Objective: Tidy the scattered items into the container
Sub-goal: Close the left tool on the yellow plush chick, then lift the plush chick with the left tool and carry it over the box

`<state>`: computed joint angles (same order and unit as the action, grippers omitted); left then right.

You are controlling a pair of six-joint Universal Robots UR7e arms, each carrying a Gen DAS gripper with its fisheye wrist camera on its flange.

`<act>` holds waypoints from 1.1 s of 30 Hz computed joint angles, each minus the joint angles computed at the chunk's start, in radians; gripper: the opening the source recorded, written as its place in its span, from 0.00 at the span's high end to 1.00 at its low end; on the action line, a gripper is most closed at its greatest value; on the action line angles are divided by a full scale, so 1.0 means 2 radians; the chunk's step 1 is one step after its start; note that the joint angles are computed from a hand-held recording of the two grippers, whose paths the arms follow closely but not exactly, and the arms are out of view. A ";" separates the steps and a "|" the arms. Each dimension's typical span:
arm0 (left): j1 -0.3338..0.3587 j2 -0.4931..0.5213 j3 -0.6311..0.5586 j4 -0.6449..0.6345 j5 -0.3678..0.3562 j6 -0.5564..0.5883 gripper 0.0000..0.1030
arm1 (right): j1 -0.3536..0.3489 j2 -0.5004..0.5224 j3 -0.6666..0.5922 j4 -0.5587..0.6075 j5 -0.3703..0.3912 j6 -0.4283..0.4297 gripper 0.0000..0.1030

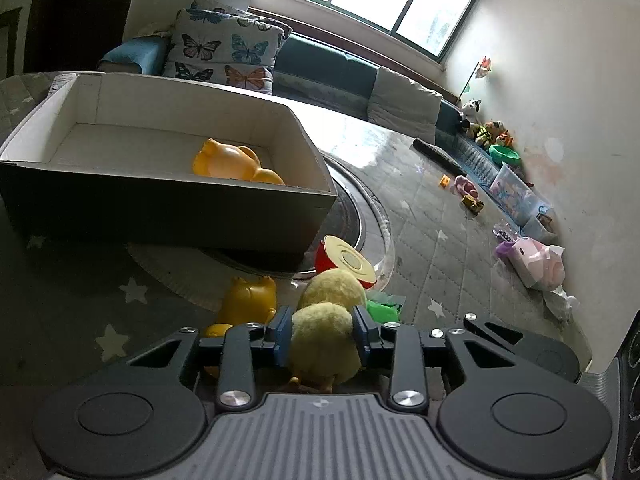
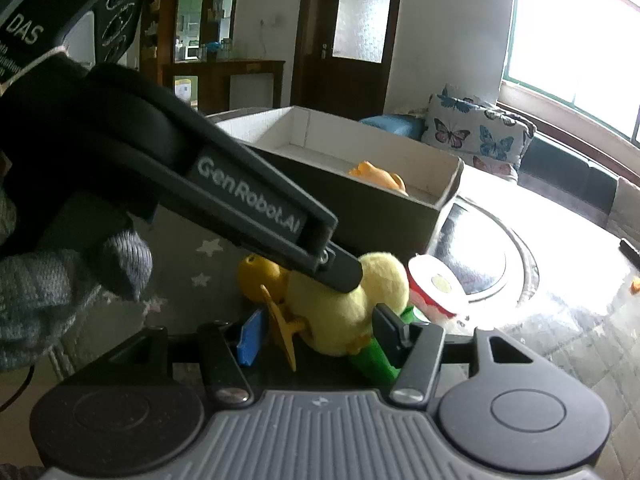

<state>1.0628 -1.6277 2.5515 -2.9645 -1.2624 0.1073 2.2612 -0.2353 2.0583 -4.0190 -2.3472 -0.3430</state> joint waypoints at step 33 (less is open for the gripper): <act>-0.014 -0.039 -0.003 0.016 0.018 -0.038 0.59 | 0.003 -0.009 -0.004 -0.025 0.039 -0.037 0.40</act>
